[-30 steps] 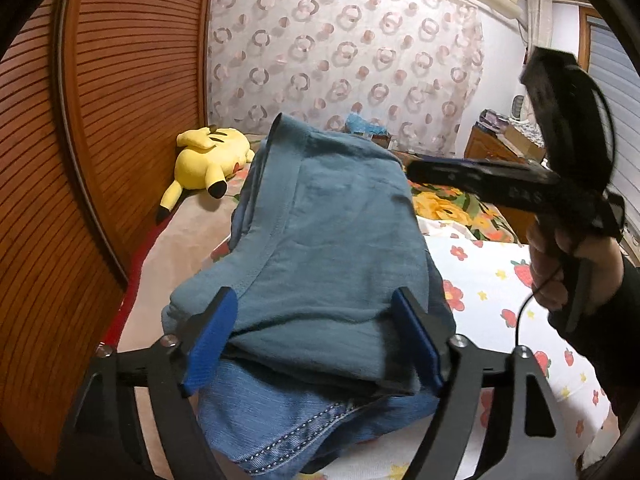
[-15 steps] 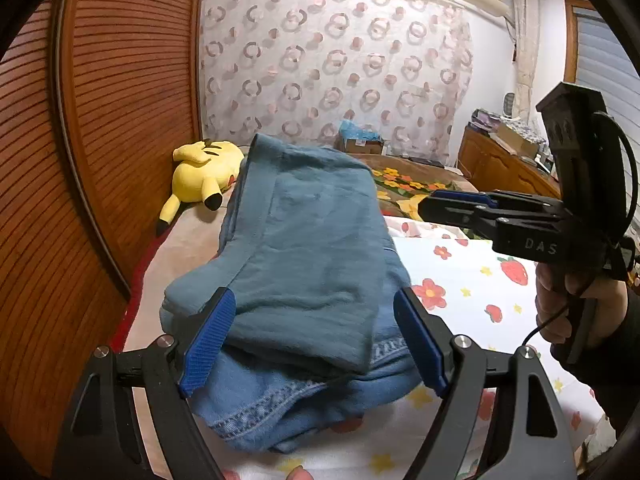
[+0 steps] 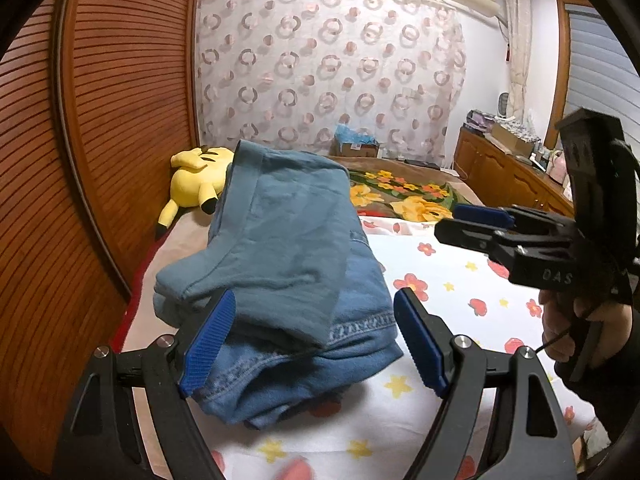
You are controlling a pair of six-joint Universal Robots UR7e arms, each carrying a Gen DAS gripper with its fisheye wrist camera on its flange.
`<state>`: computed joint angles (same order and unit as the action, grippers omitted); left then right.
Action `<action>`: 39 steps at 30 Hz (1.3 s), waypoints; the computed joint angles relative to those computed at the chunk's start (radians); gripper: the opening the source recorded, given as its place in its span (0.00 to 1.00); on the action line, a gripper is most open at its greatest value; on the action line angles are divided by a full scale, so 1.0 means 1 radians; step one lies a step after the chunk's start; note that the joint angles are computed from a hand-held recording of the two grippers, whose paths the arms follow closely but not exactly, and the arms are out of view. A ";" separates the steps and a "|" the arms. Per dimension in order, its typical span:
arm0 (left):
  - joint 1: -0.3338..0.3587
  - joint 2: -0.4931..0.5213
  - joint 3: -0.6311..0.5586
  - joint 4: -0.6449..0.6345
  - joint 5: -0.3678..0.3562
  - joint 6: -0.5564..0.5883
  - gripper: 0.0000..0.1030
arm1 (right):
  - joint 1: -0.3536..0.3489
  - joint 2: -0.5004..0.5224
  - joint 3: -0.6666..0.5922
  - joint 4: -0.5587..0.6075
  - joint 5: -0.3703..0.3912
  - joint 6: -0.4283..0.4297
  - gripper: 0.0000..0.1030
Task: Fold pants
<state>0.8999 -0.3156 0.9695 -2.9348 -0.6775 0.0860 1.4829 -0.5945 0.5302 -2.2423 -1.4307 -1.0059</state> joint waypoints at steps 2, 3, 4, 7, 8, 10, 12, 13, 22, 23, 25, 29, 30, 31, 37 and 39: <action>-0.003 0.001 0.006 -0.007 0.010 -0.004 0.80 | -0.002 -0.039 0.075 -0.043 -0.001 -0.002 0.56; -0.008 0.009 0.001 -0.018 0.038 0.005 0.80 | -0.004 -0.057 0.109 -0.061 0.000 -0.003 0.56; -0.012 0.015 -0.001 -0.028 0.054 0.015 0.80 | -0.005 -0.075 0.143 -0.081 0.000 -0.003 0.56; -0.017 0.010 0.019 -0.045 0.039 0.018 0.80 | -0.010 -0.125 0.235 -0.132 0.001 0.004 0.56; -0.018 0.007 0.028 -0.050 0.033 0.017 0.80 | -0.015 -0.144 0.269 -0.150 0.004 0.004 0.56; -0.023 0.005 0.037 -0.055 0.030 0.017 0.80 | -0.022 -0.176 0.325 -0.182 0.009 0.005 0.57; -0.027 0.001 0.051 -0.061 0.025 0.017 0.80 | -0.026 -0.204 0.373 -0.210 0.011 0.010 0.57; -0.030 0.000 0.059 -0.067 0.020 0.018 0.80 | -0.029 -0.220 0.401 -0.225 0.013 0.013 0.57; -0.058 -0.019 0.140 -0.113 -0.003 0.013 0.80 | -0.047 -0.336 0.606 -0.368 0.006 0.030 0.58; -0.062 -0.017 0.144 -0.115 -0.003 0.012 0.80 | -0.050 -0.349 0.634 -0.388 0.006 0.032 0.58; -0.067 -0.018 0.158 -0.123 -0.006 0.013 0.80 | -0.059 -0.380 0.685 -0.427 0.006 0.036 0.58; -0.078 -0.016 0.178 -0.130 -0.021 0.013 0.80 | -0.073 -0.441 0.801 -0.527 -0.008 0.048 0.58; -0.082 -0.014 0.184 -0.133 -0.024 0.014 0.80 | -0.075 -0.454 0.828 -0.552 -0.012 0.056 0.59; -0.086 -0.013 0.189 -0.134 -0.026 0.015 0.80 | -0.079 -0.469 0.854 -0.575 -0.014 0.066 0.60; -0.113 -0.004 0.216 -0.160 -0.040 0.023 0.80 | -0.090 -0.548 1.008 -0.722 -0.035 0.089 0.62; -0.123 -0.002 0.223 -0.172 -0.039 0.028 0.80 | -0.088 -0.567 1.048 -0.763 -0.044 0.098 0.63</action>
